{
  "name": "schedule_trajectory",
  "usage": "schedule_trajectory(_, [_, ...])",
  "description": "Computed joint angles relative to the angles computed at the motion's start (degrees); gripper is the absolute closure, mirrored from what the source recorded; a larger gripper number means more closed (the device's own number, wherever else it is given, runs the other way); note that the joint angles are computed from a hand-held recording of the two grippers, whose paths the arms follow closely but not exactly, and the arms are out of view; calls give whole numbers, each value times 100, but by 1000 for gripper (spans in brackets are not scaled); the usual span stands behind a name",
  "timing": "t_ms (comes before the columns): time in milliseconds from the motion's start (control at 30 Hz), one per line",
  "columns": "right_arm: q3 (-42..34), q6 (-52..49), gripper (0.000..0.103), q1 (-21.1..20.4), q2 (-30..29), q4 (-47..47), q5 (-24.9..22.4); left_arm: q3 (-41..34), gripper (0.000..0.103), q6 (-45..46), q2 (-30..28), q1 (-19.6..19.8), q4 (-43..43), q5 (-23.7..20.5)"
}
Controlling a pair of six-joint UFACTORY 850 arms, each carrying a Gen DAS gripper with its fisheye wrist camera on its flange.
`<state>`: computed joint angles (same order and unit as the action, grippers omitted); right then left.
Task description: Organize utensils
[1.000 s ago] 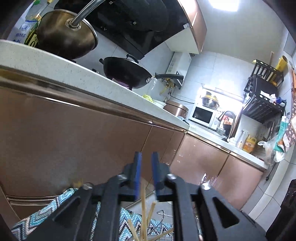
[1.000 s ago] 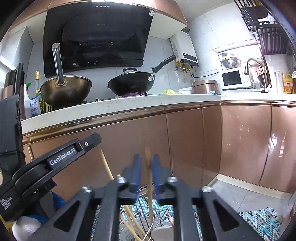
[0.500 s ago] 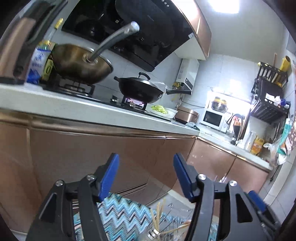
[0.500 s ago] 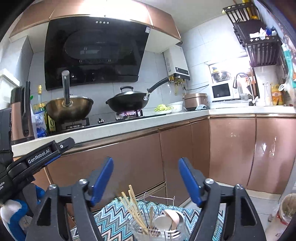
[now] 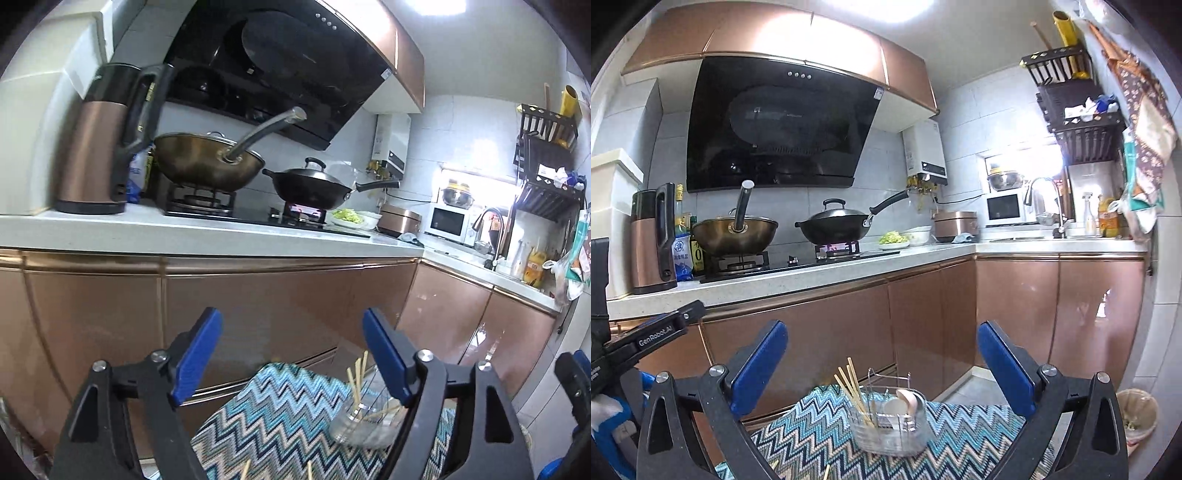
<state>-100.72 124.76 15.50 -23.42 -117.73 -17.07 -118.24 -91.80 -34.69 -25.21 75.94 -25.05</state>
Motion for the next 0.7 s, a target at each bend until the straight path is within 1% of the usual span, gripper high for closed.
schedule_trajectory(100, [359, 142, 0, 70, 266, -81, -228, 630, 24, -425, 448, -14, 304, 19])
schedule_trajectory(200, [843, 657, 0, 102, 613, -465, -391, 1166, 24, -807, 833, -37, 634, -12])
schedule_trajectory(367, [1486, 1312, 0, 144, 1071, -956, -705, 1819, 24, -1050, 1334, -73, 871, -102])
schedule_trajectory(533, [1933, 1343, 0, 177, 1397, -803, -902, 2477, 23, -1395, 1818, -150, 1220, -253])
schedule_trajectory(700, [2312, 1553, 0, 149, 1674, -728, -999, 2890, 23, -1753, 2121, -207, 1562, -347])
